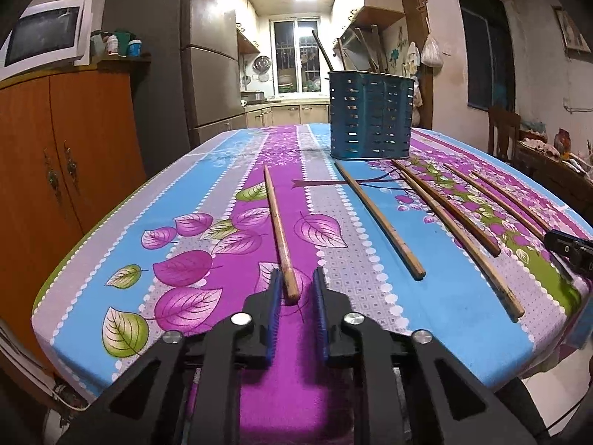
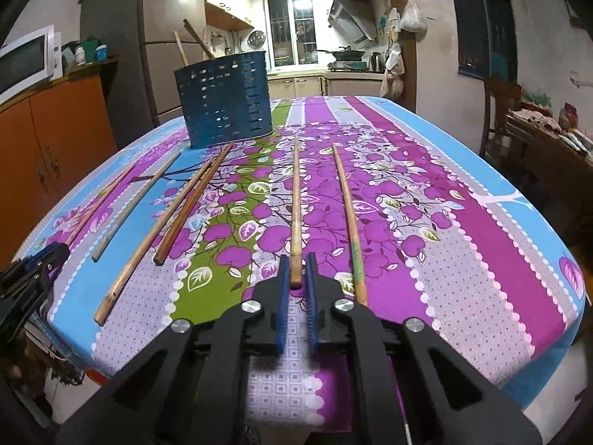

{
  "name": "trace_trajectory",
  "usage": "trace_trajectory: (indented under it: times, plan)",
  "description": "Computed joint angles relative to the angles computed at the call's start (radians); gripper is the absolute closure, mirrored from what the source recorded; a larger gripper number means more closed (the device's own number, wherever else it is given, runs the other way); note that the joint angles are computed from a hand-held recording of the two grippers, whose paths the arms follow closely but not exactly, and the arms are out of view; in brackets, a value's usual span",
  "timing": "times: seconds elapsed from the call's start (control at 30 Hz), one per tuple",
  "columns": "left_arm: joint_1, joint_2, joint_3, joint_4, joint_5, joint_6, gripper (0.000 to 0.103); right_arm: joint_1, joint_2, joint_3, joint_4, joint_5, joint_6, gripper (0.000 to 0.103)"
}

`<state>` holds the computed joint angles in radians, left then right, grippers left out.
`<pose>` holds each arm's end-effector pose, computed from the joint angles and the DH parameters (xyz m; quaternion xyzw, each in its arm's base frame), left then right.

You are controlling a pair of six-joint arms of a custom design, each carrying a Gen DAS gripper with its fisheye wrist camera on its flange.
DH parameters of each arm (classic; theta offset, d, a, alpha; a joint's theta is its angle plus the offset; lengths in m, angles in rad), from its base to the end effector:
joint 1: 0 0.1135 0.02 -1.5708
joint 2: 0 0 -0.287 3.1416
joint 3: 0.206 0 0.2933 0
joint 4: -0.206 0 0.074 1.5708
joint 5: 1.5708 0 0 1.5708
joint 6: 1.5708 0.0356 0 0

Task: Organize utensils
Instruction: 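Close the left tool on one chopstick while the right tool grasps another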

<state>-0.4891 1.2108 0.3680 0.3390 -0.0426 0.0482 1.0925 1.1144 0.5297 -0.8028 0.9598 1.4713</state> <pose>0.2220 -0.1164 0.1548 0.2181 0.8328 -0.0933 0.5001 0.1102 0.1493 0.1698 0.2078 0.8596 -0.0532 0.4638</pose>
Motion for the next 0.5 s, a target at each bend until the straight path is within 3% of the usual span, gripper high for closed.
trace_trajectory:
  times: [0.5]
  plan:
    - [0.008,-0.051,0.009,-0.043,0.002,-0.007,0.095,0.021,-0.031,0.002,-0.030,0.010,0.031,0.098]
